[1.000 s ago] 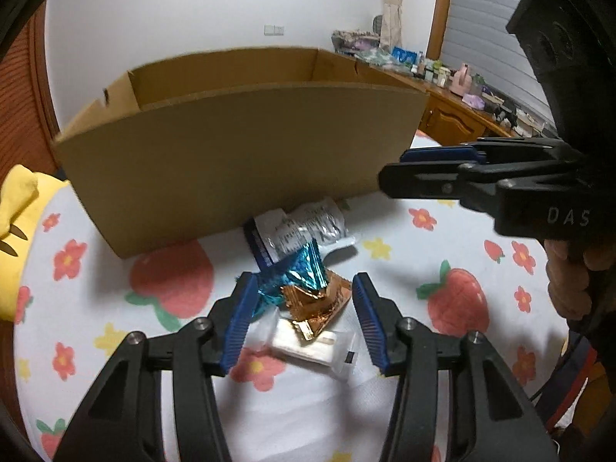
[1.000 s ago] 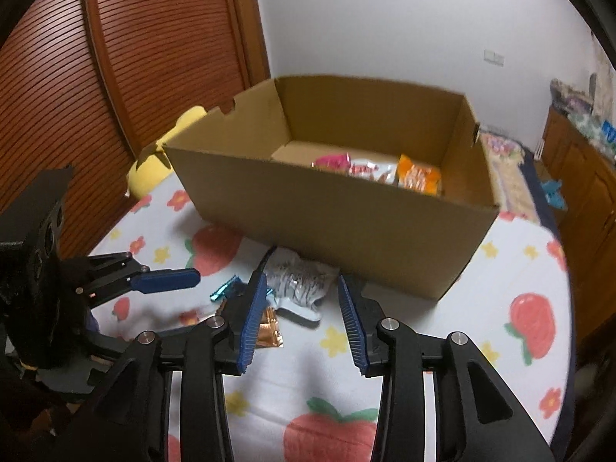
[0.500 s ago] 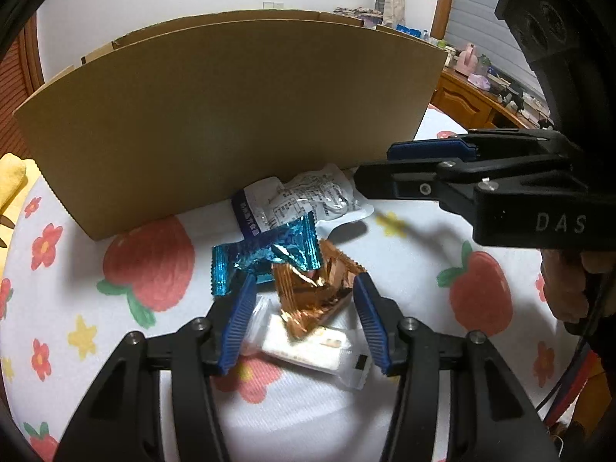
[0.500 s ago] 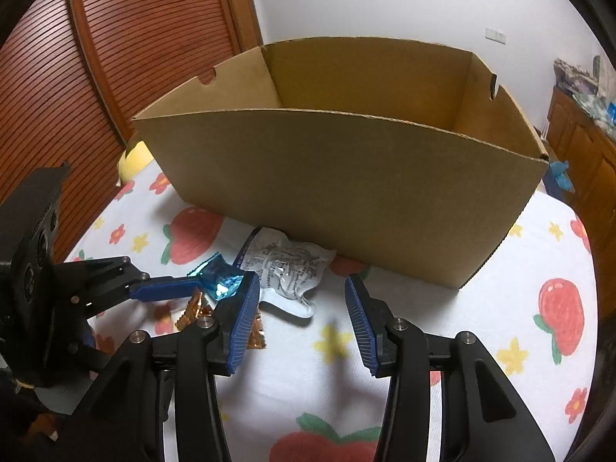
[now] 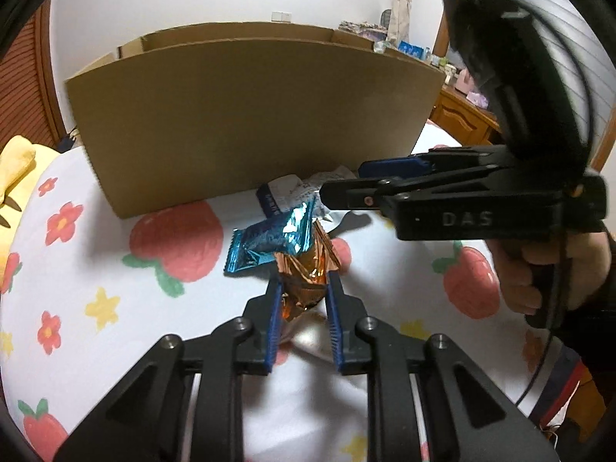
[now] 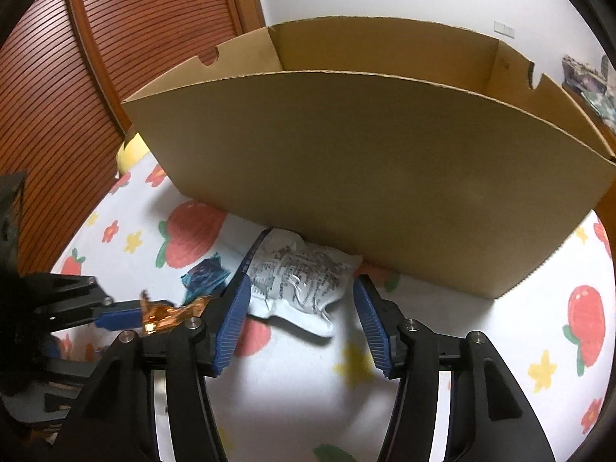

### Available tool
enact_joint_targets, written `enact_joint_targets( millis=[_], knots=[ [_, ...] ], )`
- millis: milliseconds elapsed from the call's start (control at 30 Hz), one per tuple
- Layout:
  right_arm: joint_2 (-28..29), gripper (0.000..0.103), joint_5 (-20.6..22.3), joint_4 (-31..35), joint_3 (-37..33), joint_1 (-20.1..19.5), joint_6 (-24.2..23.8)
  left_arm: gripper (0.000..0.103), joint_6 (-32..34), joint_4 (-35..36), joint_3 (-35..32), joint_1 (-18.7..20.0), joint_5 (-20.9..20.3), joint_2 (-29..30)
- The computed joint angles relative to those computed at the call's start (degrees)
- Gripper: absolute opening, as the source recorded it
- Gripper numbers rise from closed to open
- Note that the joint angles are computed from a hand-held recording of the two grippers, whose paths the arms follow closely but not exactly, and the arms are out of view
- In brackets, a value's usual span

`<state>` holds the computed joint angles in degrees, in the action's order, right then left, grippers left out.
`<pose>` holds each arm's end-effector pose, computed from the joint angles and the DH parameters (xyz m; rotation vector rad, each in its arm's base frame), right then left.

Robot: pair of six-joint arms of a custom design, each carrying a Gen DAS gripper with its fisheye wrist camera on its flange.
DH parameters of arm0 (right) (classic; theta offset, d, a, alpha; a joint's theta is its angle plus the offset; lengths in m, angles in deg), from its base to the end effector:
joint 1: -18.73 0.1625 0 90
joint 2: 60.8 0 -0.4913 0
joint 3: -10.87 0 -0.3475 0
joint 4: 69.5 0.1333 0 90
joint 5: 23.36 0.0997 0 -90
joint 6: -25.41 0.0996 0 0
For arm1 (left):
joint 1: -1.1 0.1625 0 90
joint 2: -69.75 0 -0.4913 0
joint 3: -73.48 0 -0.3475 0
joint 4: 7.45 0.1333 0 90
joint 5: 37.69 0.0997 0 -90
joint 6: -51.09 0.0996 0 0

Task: Organize snacks
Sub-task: 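Hold the copper candy in the left gripper while the right gripper grasps another white printed pouch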

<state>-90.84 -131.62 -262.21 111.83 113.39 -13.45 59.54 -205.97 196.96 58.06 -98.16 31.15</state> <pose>0.1565 -0.6630 0.0522 0.8595 -2.4767 0.5890 -0.1421 -0.5530 0.0835 0.8000 2.5238 -0.6889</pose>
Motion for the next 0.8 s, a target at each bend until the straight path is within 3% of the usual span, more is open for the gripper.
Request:
enact_joint_targets(
  millis=[300, 667, 800],
  knots=[
    [2.7, 0.063, -2.5, 0.4, -2.6, 0.3, -0.4, 0.019, 0.9, -1.9, 3.0, 1.3, -1.1, -3.3],
    [4.5, 0.065, -4.1, -5.7, -1.6, 0.8, -4.6, 0.019, -0.3, -2.9, 3.0, 1.3, -0.6, -3.1],
    [4.6, 0.055, -4.2, -7.1, -1.0, 0.8, -5.2, 0.019, -0.6, -3.0, 3.4, 1.2, -0.5, -3.3]
  ],
)
